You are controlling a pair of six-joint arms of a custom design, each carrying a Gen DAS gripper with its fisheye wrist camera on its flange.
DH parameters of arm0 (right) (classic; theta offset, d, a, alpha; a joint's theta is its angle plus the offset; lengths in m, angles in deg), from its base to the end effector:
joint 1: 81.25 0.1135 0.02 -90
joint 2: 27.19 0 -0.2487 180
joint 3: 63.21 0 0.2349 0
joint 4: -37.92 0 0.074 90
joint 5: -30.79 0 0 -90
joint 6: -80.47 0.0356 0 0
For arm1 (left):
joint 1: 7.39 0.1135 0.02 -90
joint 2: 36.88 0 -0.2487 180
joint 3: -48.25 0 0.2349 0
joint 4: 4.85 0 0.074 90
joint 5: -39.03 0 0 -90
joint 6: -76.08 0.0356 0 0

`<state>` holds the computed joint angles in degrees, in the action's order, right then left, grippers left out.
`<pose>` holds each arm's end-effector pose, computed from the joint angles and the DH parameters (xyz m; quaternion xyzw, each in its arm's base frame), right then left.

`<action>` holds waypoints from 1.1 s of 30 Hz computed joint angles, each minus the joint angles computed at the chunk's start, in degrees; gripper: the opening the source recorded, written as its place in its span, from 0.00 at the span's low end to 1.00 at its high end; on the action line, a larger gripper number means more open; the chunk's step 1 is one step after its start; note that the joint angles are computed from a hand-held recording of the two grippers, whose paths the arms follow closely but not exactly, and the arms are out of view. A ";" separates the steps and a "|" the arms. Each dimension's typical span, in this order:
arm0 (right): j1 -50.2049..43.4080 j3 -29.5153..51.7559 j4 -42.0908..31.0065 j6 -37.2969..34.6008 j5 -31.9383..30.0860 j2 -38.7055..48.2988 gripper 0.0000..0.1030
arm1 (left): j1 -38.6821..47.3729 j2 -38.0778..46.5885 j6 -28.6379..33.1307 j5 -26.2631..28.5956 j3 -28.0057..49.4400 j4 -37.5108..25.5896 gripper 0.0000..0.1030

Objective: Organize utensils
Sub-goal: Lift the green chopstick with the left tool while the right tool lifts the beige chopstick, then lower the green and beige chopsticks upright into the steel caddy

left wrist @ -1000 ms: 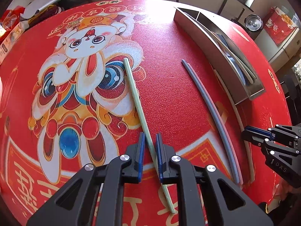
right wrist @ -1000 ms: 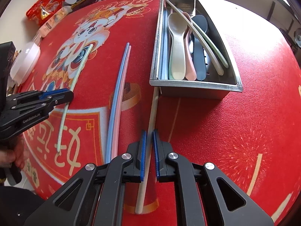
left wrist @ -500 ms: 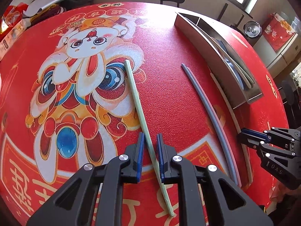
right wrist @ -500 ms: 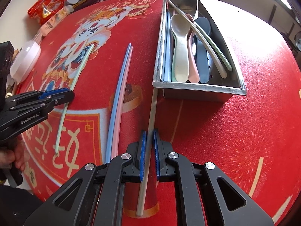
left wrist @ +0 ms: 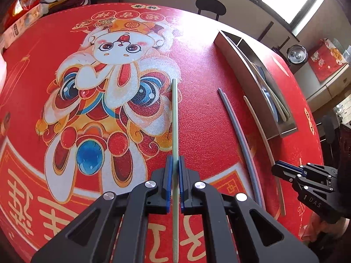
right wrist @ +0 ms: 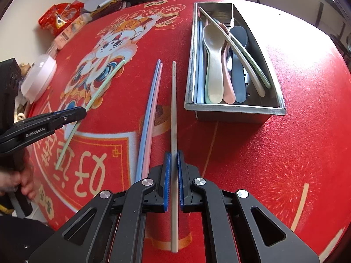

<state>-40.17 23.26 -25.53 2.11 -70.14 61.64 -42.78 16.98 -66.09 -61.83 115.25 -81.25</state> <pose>0.2174 0.1985 0.2531 -0.2666 0.9363 0.1761 0.1455 0.1271 -0.0820 0.2704 -0.1630 0.9550 -0.0928 0.2299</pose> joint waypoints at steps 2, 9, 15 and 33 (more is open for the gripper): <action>-0.42 -0.06 0.44 0.27 -1.22 -0.67 0.06 | -0.37 -0.92 -0.86 -0.83 1.02 -0.94 0.05; -0.80 0.14 0.89 0.53 -2.54 -1.87 0.06 | 1.19 -2.34 -1.45 2.60 2.49 -2.03 0.05; -0.66 -0.24 1.18 0.90 -2.78 -2.26 0.06 | 2.19 -3.49 -2.85 4.40 1.30 -2.17 0.05; -1.97 1.66 1.30 1.23 -3.91 -4.38 0.06 | 5.65 -2.37 -0.40 1.67 13.68 -4.09 0.05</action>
